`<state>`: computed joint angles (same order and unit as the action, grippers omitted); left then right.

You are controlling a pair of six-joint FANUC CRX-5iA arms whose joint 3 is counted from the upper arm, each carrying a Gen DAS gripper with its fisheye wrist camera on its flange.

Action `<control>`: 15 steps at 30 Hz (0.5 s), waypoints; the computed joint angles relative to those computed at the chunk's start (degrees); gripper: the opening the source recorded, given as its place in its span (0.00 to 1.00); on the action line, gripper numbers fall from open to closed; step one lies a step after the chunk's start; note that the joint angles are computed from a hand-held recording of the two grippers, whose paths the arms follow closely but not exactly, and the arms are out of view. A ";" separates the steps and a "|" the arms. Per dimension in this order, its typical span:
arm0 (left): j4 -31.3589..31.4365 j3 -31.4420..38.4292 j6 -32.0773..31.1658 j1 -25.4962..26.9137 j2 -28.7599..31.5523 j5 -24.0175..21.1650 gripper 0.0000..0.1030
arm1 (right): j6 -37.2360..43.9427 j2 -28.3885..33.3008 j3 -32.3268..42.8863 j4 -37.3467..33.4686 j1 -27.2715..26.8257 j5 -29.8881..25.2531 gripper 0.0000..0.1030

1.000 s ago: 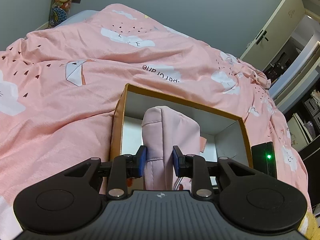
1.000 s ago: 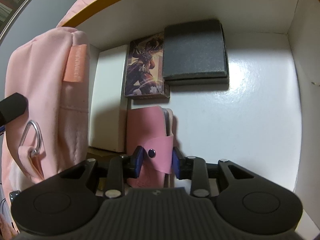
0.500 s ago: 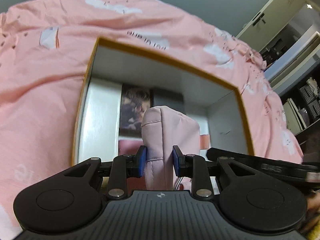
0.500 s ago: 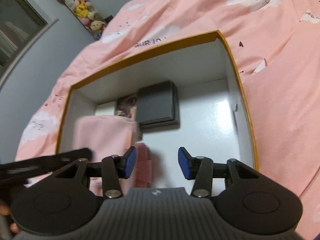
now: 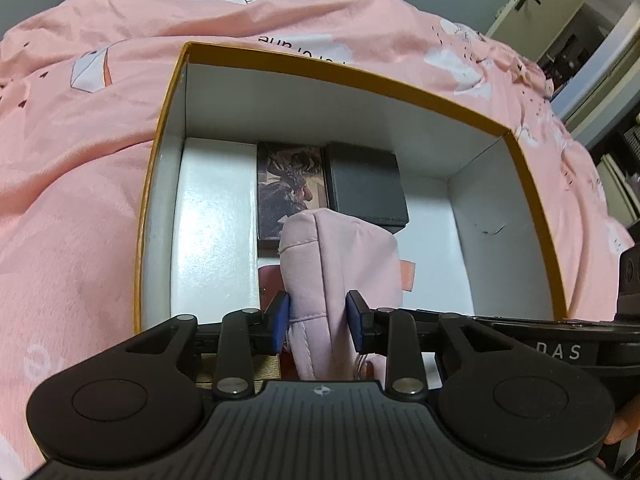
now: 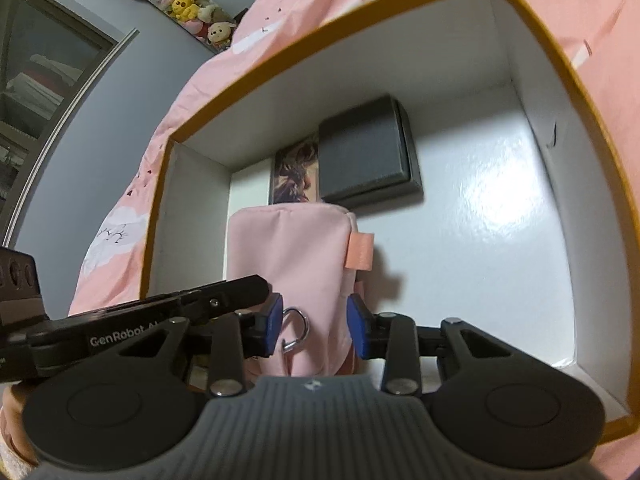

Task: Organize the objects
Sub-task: 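Lower the card holder into the box and open the right gripper, then lower the pink pouch into the box and open the left gripper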

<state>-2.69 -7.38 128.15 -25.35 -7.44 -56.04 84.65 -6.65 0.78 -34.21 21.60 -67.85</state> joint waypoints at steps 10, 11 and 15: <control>-4.71 1.67 0.30 -2.51 -0.82 -0.69 0.49 | -0.04 -0.10 -0.80 0.31 -0.02 0.04 0.31; -5.08 1.96 0.07 -2.54 -0.62 -0.97 0.44 | 0.09 -0.17 -0.83 0.57 0.21 0.14 0.30; -6.20 2.91 0.42 -2.85 0.19 -2.17 0.39 | 2.67 0.07 -0.36 -0.60 0.43 -0.60 0.26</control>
